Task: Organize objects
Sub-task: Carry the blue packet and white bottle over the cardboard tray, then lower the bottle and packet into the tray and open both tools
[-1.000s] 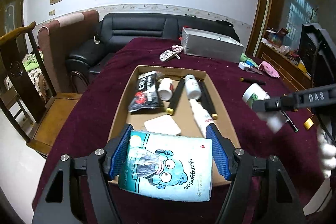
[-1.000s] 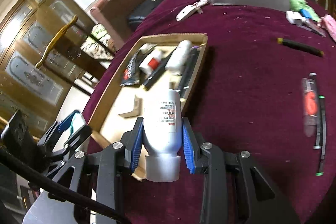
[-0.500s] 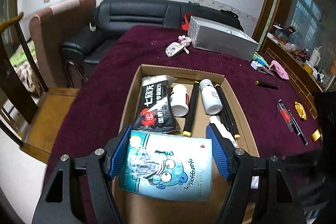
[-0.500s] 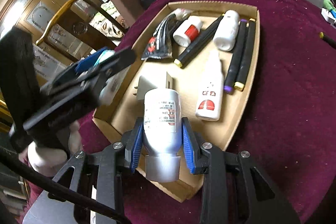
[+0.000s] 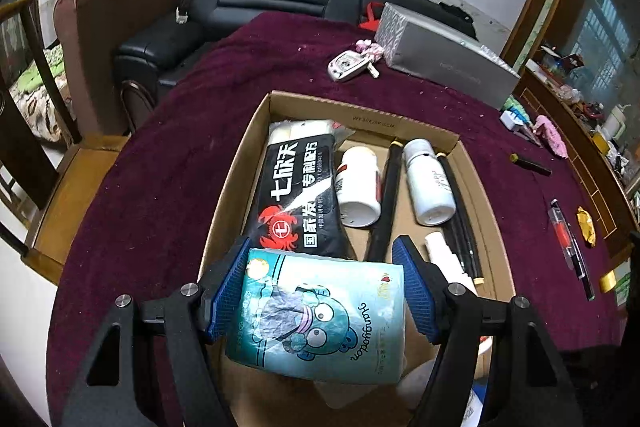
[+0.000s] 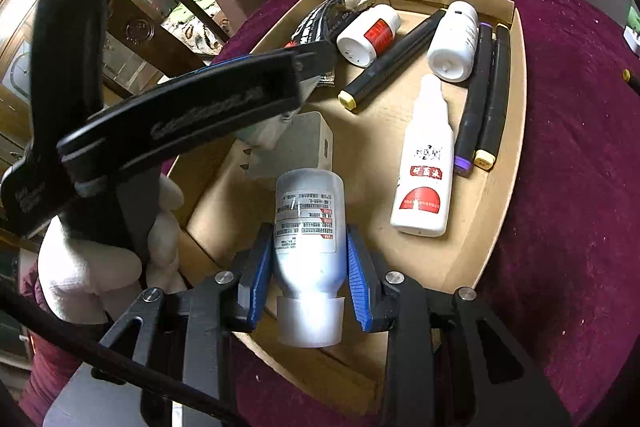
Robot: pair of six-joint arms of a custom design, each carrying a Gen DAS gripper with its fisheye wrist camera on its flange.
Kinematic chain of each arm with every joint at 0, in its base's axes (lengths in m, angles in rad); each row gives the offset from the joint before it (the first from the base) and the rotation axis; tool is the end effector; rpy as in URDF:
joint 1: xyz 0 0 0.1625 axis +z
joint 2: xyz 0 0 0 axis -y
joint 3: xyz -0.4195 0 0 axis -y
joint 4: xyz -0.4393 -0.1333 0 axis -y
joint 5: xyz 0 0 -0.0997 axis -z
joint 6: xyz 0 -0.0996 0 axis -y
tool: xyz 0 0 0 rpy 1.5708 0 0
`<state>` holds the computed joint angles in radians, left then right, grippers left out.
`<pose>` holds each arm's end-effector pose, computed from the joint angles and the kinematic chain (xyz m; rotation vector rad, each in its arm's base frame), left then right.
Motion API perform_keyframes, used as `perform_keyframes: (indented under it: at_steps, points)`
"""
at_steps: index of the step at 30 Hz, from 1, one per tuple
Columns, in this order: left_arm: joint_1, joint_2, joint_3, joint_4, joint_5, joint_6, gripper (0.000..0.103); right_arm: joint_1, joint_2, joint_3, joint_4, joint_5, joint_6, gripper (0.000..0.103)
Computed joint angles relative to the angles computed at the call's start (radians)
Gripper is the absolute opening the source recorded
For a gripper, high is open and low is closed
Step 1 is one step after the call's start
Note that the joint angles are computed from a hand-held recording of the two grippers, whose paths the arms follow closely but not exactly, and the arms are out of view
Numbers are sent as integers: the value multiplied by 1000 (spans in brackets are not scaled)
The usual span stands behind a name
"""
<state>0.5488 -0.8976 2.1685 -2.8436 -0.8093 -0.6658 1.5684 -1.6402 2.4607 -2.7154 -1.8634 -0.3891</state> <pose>-0.3137 -0.4286 -0.0011 0.4477 2.4927 -0.7591 0.1036 -0.3956 0.2010 0.4669 -2.7320 0.3649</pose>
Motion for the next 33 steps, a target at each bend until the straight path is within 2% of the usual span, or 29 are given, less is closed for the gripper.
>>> perform_keyframes:
  at_steps: [7,14,23,27,31,33]
  points:
    - [18,2,-37,150,-17,-86,65,-18,-4,1,4,-4,-8,33]
    - [9,-4,-33,188,-17,-142,66,-30,-27,14,10,-2,-35,33]
    - [36,9,-80,254,-35,-210,66,-37,-36,34,-9,-10,-83,33]
    - [20,-16,-32,169,-32,-203,66,-52,-57,35,11,4,-100,33]
    - [-50,-74,47,91,65,-173,66,-61,-73,39,5,8,-120,33]
    - [-82,-107,86,71,80,-157,66,-57,-76,47,-35,-10,-134,33]
